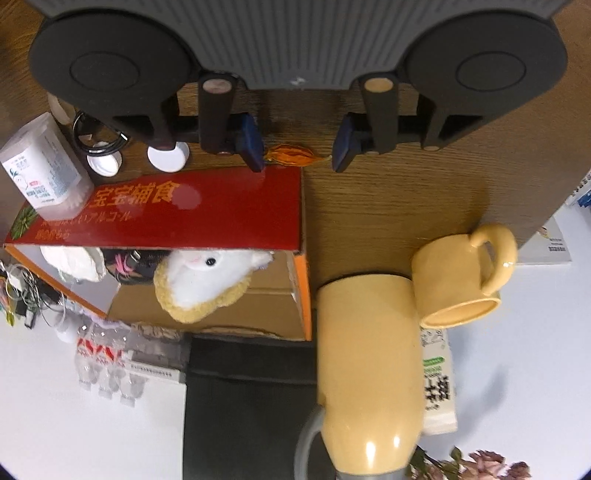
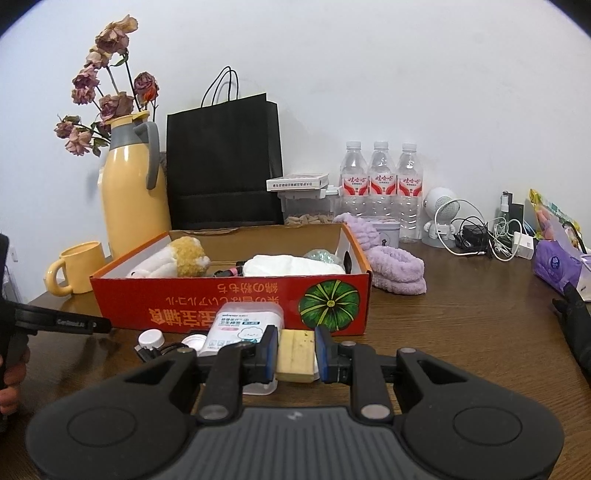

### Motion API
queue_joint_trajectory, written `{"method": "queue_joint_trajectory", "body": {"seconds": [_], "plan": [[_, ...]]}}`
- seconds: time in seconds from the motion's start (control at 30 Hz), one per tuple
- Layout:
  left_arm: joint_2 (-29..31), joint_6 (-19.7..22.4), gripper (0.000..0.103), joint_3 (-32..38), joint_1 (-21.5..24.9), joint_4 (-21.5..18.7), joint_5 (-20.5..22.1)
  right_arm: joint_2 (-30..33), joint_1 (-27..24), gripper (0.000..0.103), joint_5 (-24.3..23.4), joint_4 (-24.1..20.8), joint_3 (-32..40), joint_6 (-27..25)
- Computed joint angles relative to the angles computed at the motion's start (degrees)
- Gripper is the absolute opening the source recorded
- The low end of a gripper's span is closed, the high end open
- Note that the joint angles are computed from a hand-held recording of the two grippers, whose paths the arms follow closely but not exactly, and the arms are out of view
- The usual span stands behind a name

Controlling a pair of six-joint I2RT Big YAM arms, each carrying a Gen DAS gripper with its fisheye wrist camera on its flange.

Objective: Organize objects
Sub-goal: 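Grasp the small orange wrapper with the left tool while the right tool holds the block, then lower orange wrapper and beige block into the box and open both tools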

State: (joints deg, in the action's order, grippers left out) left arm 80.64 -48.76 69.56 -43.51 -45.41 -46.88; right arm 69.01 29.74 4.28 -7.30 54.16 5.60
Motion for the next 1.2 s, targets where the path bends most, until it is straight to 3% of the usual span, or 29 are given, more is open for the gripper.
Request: {"method": "queue_joint_trajectory", "body": {"seconds": [0.1,0.23,0.4,0.53,0.8,1.2], "plan": [[-0.7,-1.2,0.041,0.0,-1.2,-0.5,-2.8,0.0,-0.1,0.02,-0.2,0.4,-0.1,0.0],[-2.3,0.0,0.041,-0.8,-3.4,2.2,-5.7,-0.2,0.0,0.02,-0.4,1.4,-0.5,-0.2],[-2.8,4.6,0.041,-0.2,-6.4,7.1,-9.0,-0.5,0.2,0.02,-1.3,3.9,-0.8,-0.4],[-1.5,9.6,0.041,2.0,-7.0,11.9,-9.2,0.7,1.0,0.02,-1.0,6.4,0.6,-2.4],[3.0,14.6,0.041,8.6,-5.2,16.3,-9.4,6.8,2.1,0.02,-0.4,9.3,8.0,-5.4],[10.2,17.9,0.042,16.9,1.3,18.9,-5.1,19.8,0.1,0.02,-2.5,5.6,21.3,-5.1]]}}
